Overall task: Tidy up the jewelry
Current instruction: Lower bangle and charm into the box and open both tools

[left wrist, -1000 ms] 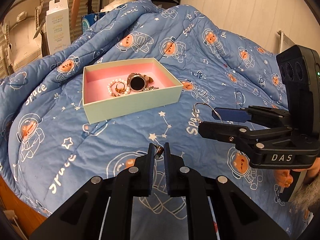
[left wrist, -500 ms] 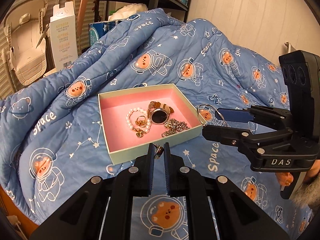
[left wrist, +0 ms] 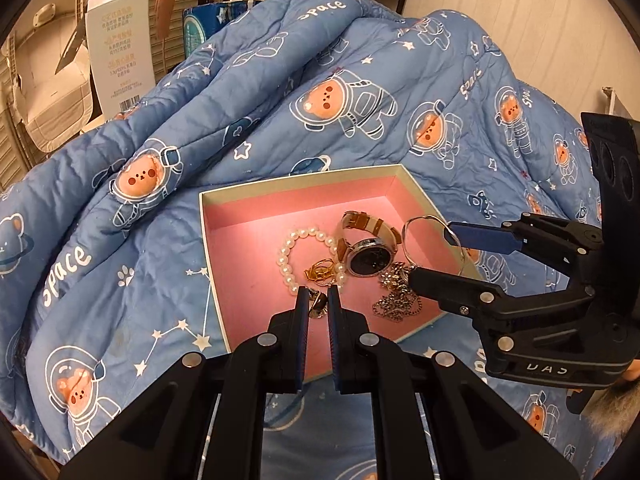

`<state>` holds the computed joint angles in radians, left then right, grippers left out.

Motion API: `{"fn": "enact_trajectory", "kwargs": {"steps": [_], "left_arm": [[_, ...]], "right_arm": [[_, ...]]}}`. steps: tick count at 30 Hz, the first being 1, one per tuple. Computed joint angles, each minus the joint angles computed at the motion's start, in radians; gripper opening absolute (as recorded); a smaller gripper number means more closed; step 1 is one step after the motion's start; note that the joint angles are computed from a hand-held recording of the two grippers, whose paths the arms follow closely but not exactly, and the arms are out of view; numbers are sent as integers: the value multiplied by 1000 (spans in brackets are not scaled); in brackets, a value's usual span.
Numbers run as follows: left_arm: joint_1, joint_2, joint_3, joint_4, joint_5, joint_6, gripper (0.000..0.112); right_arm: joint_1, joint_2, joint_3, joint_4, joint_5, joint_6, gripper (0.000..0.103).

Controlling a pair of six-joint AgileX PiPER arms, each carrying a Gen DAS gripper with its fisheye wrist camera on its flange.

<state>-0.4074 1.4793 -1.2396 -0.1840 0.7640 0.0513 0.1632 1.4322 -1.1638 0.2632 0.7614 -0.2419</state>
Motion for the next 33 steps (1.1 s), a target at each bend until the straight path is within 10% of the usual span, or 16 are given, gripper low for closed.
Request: {"fn": "enact_trajectory", "kwargs": {"steps": [26,33], "left_arm": [[-3,175,-113,-8,51,-20,9],[2,171,-110,-22,47,-13,12]], "right_arm": [[20,133,-54,-24,9,0,57],[7,116,-39,-13,-12,-24,70]]}}
